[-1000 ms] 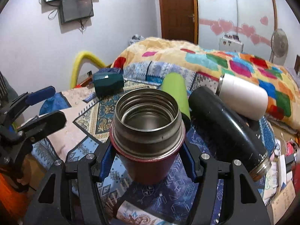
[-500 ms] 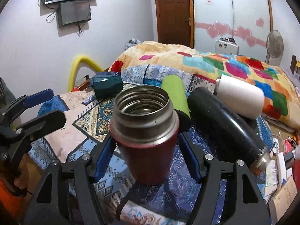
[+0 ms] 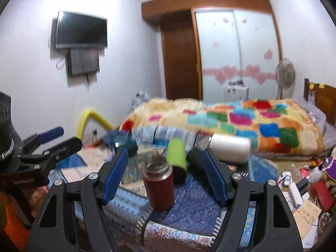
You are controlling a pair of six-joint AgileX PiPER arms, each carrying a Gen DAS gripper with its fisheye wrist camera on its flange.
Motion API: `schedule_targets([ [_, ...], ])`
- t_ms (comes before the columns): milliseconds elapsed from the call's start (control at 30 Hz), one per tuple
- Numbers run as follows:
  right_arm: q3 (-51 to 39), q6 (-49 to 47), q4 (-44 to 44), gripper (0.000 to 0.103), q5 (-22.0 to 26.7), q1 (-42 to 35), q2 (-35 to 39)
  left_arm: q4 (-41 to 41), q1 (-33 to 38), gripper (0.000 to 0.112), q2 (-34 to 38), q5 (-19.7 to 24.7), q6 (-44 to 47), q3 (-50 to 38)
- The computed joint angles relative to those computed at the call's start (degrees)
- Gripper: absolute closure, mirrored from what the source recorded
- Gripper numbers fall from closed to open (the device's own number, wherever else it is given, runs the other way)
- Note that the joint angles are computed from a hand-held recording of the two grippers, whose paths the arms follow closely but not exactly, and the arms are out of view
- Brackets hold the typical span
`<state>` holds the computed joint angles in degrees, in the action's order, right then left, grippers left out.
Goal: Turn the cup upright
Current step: 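Open the right gripper and pull it back from the thermos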
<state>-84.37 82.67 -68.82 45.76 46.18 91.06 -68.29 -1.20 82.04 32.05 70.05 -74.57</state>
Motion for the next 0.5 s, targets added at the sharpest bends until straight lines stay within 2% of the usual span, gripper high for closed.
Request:
schedule_targets([
  [100,1.28,4.54,-5.53,0.033,4.08,3.76,-1.86,-2.12,0.28,0.013,-4.05,0.23,1.36,2.19],
  [200,2.36,7.37,-8.41,0.033,6.13,5.97,-2.91,-4.09,0.29,0.011,-7.87,-0.61,3.15,4.83],
  [333,4.75,12.04,-11.66,0.014,8.66,8.13,-3.76,-5.94,-0.78,0.009,-11.68,-3.18,5.47,8.51],
  [433,5.82,13.48,-12.28,0.013,9.95,8.65,-4.13,-5.18,-1.31,0.009,-13.16,-4.13,4.72,9.94],
  [500,6.59,14.84,-13.14,0.005,11.26,9.15,-4.42,-4.89,-1.98,0.009,-13.62,-5.20,4.34,10.64],
])
